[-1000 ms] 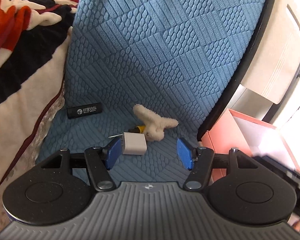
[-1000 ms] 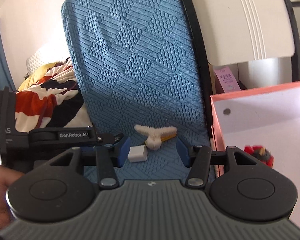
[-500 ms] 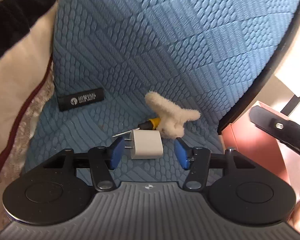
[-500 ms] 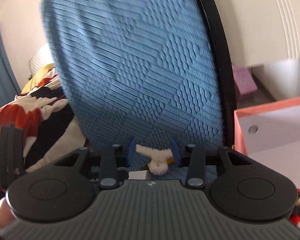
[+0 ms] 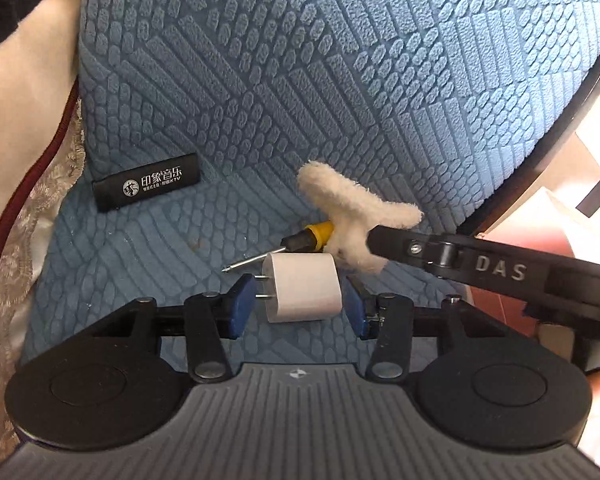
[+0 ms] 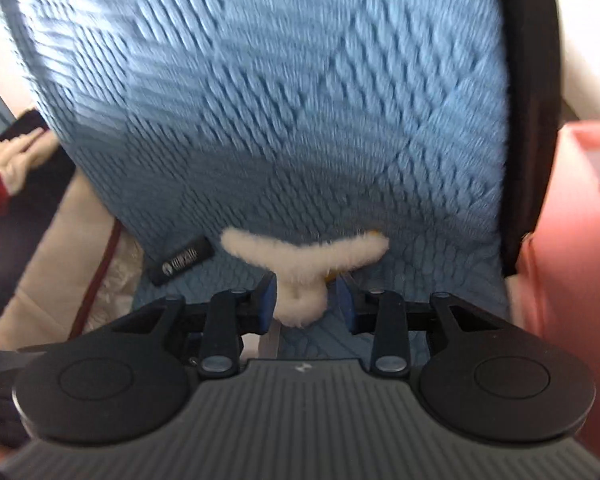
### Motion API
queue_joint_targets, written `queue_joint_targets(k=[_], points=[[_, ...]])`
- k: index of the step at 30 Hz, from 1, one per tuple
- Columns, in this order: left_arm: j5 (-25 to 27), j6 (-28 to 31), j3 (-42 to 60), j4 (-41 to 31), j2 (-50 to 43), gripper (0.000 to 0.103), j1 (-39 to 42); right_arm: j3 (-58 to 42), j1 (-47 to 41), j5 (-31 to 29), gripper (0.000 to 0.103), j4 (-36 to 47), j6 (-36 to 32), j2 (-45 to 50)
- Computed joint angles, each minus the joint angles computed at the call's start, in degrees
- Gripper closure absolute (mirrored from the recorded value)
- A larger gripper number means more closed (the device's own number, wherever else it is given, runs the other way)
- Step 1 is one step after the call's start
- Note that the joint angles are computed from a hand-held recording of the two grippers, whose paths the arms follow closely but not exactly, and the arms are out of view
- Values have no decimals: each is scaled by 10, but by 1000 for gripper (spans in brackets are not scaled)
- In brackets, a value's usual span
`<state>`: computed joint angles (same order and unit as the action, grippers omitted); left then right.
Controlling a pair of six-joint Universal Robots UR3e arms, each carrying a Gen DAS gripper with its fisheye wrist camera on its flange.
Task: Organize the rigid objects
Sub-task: 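Grasp second white plug with left tool while right tool grasps fluffy white toy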
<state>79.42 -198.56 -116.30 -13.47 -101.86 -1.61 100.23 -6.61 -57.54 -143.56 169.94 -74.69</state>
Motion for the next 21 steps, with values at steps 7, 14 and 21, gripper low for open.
queue_joint_targets(k=[7,14,21], points=[[11,-3,8,10,-15,49,-5,-21,9,6,65,-14,21,33],[15,2,15,23,-29,49,-12,-56,10,26,66,6,51,73],[21,10,11,39,-28,49,-16,-83,13,19,73,44,24,75]])
